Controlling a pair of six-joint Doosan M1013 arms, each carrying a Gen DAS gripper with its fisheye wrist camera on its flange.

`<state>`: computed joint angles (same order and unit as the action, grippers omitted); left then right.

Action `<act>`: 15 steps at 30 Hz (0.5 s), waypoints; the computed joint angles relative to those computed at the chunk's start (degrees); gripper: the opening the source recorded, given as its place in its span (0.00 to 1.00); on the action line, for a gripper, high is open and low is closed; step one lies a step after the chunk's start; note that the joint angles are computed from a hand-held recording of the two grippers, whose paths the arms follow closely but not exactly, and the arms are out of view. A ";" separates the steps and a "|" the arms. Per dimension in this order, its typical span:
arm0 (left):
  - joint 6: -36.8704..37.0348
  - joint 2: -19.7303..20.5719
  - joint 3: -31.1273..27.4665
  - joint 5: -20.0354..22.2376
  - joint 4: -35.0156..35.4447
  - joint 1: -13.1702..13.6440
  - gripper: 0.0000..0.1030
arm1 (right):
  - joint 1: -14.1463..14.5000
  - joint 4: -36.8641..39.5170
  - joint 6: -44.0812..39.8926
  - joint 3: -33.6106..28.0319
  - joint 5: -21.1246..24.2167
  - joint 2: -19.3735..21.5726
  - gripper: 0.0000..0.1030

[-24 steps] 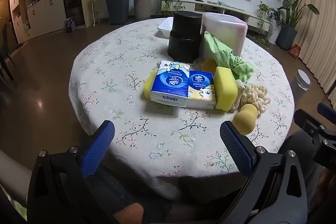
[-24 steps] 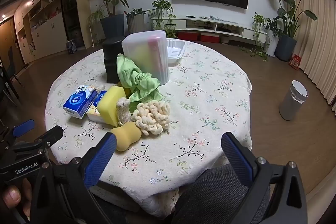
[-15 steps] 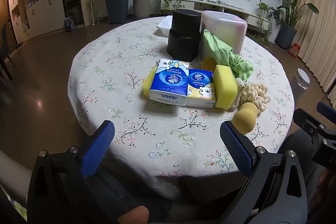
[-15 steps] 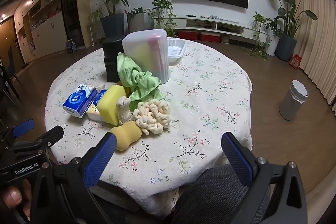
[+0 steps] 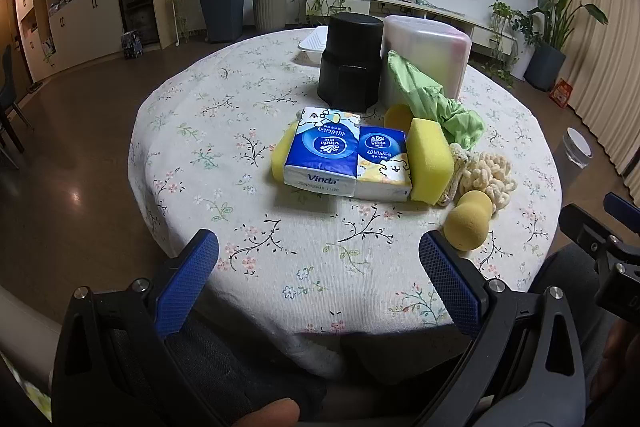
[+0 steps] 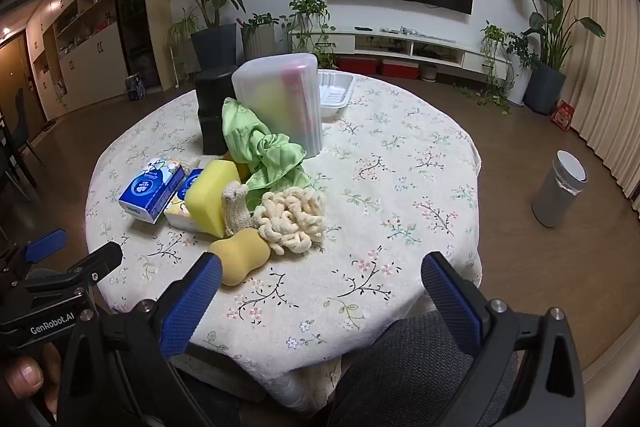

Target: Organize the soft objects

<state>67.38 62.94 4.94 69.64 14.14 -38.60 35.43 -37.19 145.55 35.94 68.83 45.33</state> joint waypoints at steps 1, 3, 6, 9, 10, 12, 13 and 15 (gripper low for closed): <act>0.05 0.10 -0.19 0.07 -0.04 0.00 0.98 | -0.01 0.08 -0.05 -0.05 0.06 0.03 0.99; 0.07 0.19 -0.38 0.20 -0.01 0.00 0.98 | -0.01 0.06 -0.01 -0.02 0.03 0.02 0.99; 0.10 0.18 -0.33 0.29 0.10 -0.03 0.98 | -0.01 0.13 -0.03 -0.04 0.10 0.03 0.99; -0.01 -0.20 0.53 -0.16 0.13 -0.04 0.98 | -0.01 0.12 -0.03 0.03 0.03 0.00 0.99; -0.01 -0.20 0.53 -0.16 0.13 -0.04 0.98 | -0.02 0.14 -0.01 0.06 0.00 -0.01 0.99; 0.00 -0.17 0.45 -0.10 0.15 -0.04 0.98 | -0.01 0.14 0.01 0.08 0.01 -0.02 0.99; -0.01 -0.18 0.49 -0.13 0.15 -0.04 0.98 | -0.01 0.14 0.01 0.08 0.01 -0.02 0.99; 0.02 -0.07 0.24 0.01 0.15 -0.04 0.98 | -0.01 0.15 0.05 0.12 -0.02 -0.05 0.99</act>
<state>67.39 62.87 5.18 69.65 14.29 -38.64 35.42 -37.04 145.60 36.07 68.81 45.28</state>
